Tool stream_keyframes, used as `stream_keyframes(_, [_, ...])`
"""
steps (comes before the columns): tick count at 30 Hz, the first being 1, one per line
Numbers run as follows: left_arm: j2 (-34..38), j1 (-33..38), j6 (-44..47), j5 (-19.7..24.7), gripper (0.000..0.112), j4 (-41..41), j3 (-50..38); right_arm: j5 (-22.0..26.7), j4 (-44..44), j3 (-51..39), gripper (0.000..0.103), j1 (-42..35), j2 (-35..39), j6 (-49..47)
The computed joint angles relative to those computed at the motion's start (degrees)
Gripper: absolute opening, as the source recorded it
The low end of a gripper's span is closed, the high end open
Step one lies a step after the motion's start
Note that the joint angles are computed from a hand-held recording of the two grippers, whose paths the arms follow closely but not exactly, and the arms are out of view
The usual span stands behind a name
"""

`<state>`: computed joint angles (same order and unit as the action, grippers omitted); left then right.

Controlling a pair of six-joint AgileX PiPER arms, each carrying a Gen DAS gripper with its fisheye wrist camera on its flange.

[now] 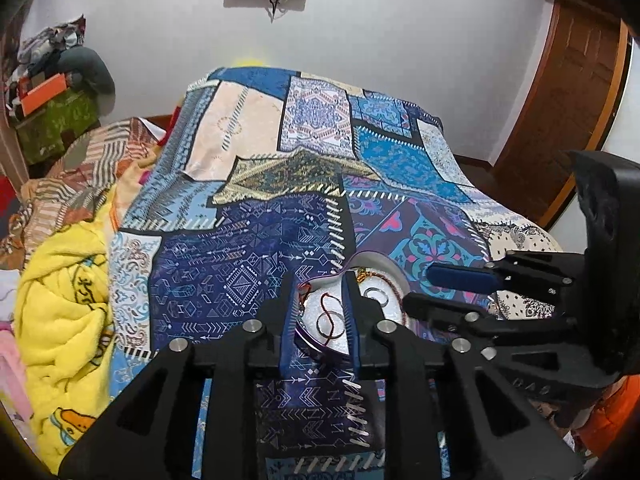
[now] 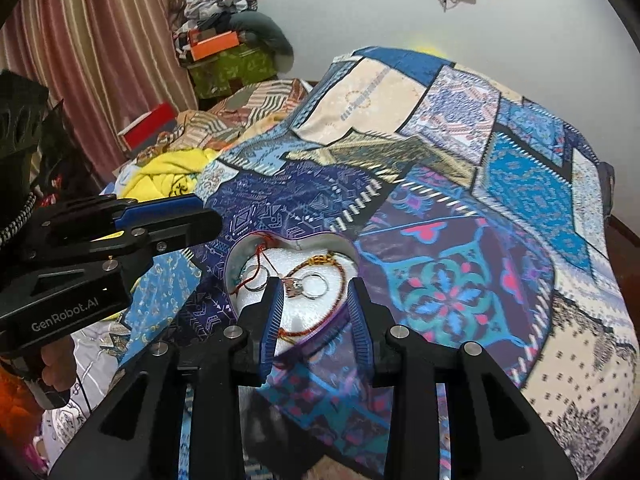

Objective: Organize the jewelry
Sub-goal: 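Carry keychain and ring into the heart tin and open both tools, then move both open tools back over the remaining jewelry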

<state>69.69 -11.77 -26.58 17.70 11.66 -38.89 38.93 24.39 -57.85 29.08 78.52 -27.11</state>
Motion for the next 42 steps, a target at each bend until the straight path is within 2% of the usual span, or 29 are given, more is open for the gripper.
stream_keyframes(7, [-4.4, -9.4, -18.8, 7.9, 0.024, 17.2, -1.8, 3.1, 1.1, 1.4, 0.03, -5.5, -5.8, -1.2])
stream_keyframes(10, [-5.3, -14.2, -26.0, 11.5, 0.031, 23.4, -2.6, 4.7, 2.1, 2.0, 0.031, -8.6, -7.8, -2.5])
stream_keyframes(16, [-4.8, -21.3, -33.0, 16.2, 0.032, 27.7, -4.5, 8.3, 6.1, 3.7, 0.031, -17.8, -11.2, -8.7])
stream_keyframes(20, [-2.4, -25.8, -37.1, 18.8, 0.037, 30.2, -6.1, 11.5, 9.1, 4.5, 0.031, -25.1, -12.0, -13.6])
stream_keyframes(25, [2.0, -28.5, -38.0, 18.0, 0.039, 29.2, -7.9, 14.1, 10.9, 5.2, 0.031, -33.9, -11.1, -18.8])
stream_keyframes(32, [11.0, -29.9, -35.4, 13.0, 0.039, 24.3, -10.4, 15.5, 10.5, 6.9, 0.031, -40.9, -7.9, -23.7])
stream_keyframes(40, [21.9, -29.4, -24.2, 5.0, 0.039, 12.3, -13.7, 16.3, 11.1, 9.3, 0.031, -45.4, -4.0, -27.7])
stream_keyframes(42, [24.2, -28.8, -20.0, 3.6, 0.03, 7.7, -14.7, 16.3, 11.0, 9.6, 0.031, -45.6, -3.3, -28.1])
